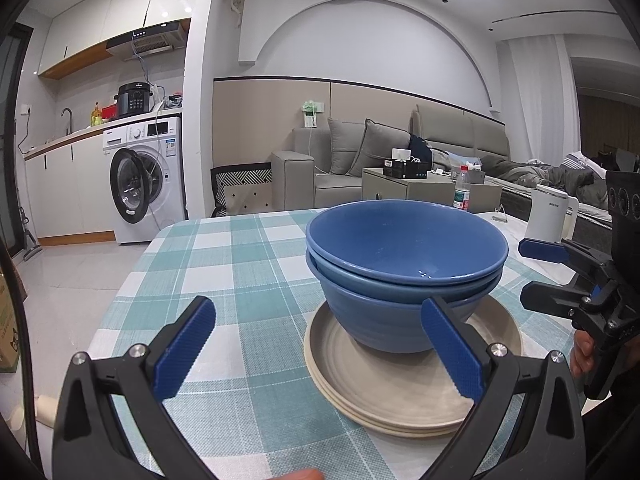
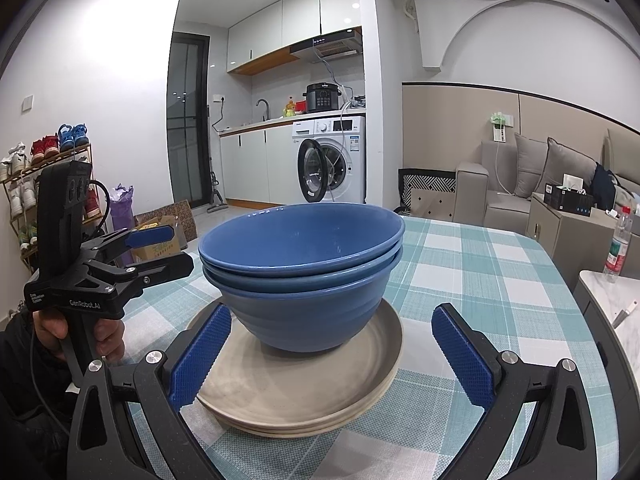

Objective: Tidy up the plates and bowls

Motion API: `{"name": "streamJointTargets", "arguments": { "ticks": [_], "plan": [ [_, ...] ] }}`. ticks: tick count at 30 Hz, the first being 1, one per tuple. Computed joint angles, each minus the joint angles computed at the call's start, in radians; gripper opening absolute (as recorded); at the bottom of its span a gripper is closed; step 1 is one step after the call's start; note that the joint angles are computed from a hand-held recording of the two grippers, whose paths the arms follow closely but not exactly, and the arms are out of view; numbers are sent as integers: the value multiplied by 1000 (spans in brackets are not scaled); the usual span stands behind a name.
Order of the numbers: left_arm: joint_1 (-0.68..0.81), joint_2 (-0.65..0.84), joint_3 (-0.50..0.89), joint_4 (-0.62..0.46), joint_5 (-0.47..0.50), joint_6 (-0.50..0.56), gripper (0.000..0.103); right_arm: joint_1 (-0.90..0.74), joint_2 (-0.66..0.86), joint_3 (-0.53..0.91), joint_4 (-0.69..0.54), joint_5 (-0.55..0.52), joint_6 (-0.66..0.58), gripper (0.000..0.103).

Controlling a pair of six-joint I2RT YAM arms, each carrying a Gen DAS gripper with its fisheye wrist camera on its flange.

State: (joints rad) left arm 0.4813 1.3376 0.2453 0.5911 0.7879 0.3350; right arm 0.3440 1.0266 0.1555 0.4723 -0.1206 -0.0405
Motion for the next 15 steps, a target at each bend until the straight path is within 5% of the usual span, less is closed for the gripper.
{"name": "streamJointTargets", "arguments": {
  "ticks": [15],
  "plan": [
    [2,-2,1,-1,2,-2,103,1,0,0,1,0,0,102]
  ]
}}
